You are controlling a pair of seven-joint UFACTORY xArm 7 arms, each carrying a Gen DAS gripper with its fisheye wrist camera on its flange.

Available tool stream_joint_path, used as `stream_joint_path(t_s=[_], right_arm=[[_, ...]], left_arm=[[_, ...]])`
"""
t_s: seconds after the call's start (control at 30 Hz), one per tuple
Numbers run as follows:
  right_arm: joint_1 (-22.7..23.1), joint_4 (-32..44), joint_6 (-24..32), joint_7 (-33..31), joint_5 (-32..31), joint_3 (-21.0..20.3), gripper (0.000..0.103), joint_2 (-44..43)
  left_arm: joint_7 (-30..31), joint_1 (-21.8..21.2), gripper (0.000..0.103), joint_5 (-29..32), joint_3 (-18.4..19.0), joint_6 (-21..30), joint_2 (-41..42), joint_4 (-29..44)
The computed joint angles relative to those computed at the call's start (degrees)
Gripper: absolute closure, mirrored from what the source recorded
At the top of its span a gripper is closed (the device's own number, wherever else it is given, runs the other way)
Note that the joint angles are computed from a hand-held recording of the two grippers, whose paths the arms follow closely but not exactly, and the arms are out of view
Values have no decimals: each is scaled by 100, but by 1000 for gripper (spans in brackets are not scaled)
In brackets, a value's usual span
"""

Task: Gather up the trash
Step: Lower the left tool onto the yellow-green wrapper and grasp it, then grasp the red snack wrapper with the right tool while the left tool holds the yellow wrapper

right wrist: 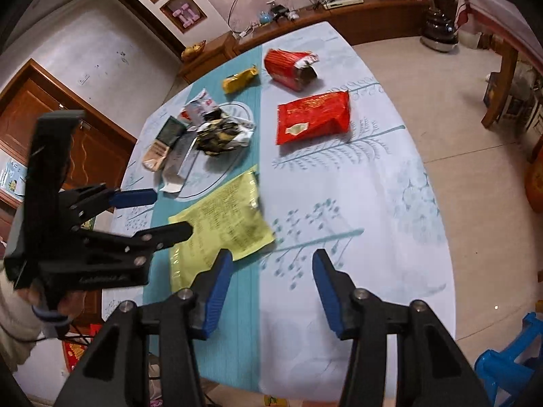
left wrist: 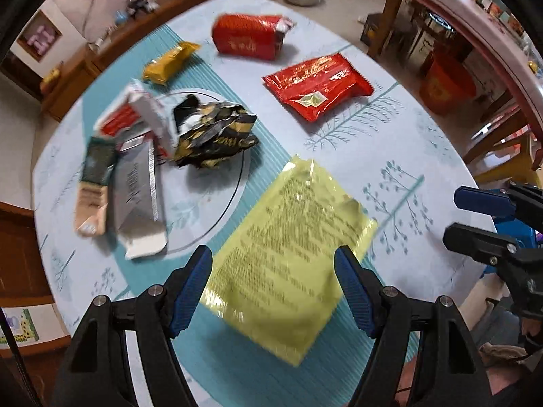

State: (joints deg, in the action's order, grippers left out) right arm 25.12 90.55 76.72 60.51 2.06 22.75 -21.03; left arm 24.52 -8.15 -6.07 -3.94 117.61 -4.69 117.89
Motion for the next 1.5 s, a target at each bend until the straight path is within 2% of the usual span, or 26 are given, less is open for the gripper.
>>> stream_joint_path(t_s=[0.1,0.23,0.4,0.5,0.63,0.7,0.73,0.77,0.8,0.83,0.87,0.97,1.03,1.27,1.33,1.5], right_arm=[[37,-344,-249,-257,327,-287,54,-138],[24,-563,-450,-613,615,-495,54,-159],[-30,-561,-551,-1042,769,-632,54,-47],[-56,-547,-570,-1206,852,-684,54,2],[-101,-609,-603,-1324,951,-746,54,-7],[-123,-640,-619,-1356,994,-768,54,-9],[-132,-650,-628,-1376,1013,-778,54,-3],[-141,-658,-634,-1395,1024,-785,54,3],[-150,-655,-635,-1408,1031,-790,54,10],[-164,-646,-645,-1420,1030,-795,54,30],[-180,-629,-660,-1429,1020,-799,54,58],[-236,-523,-666,-1441,936,-804,54,151],[-303,-363,-625,-1416,777,-792,54,266],[-564,200,-333,-1194,160,-870,54,834],[-591,323,-255,-1184,25,-901,54,1017],[-517,629,45,-1121,-400,-890,54,1448]], left_arm=[[64,-67,30,66,-70,206,285,116],[346,-215,31,325,-176,152,386,-80],[389,-313,31,420,-204,167,573,-120],[333,-323,31,266,-185,491,798,54],[339,-335,30,249,-177,507,832,14],[346,-341,34,267,-176,381,716,-138],[369,-332,43,269,-168,313,631,-232],[348,-315,60,217,-154,304,615,-214],[253,-310,71,155,-153,363,588,-159],[146,-278,80,82,-125,448,587,-109],[34,-262,83,92,-115,458,543,-136],[-242,-218,90,97,-96,227,244,-418],[-552,-149,91,0,-50,169,118,-454],[-1900,228,91,-393,196,14,-45,-106],[-2111,336,91,-382,264,-69,-66,-12],[-2208,654,91,-609,518,128,-107,201]])
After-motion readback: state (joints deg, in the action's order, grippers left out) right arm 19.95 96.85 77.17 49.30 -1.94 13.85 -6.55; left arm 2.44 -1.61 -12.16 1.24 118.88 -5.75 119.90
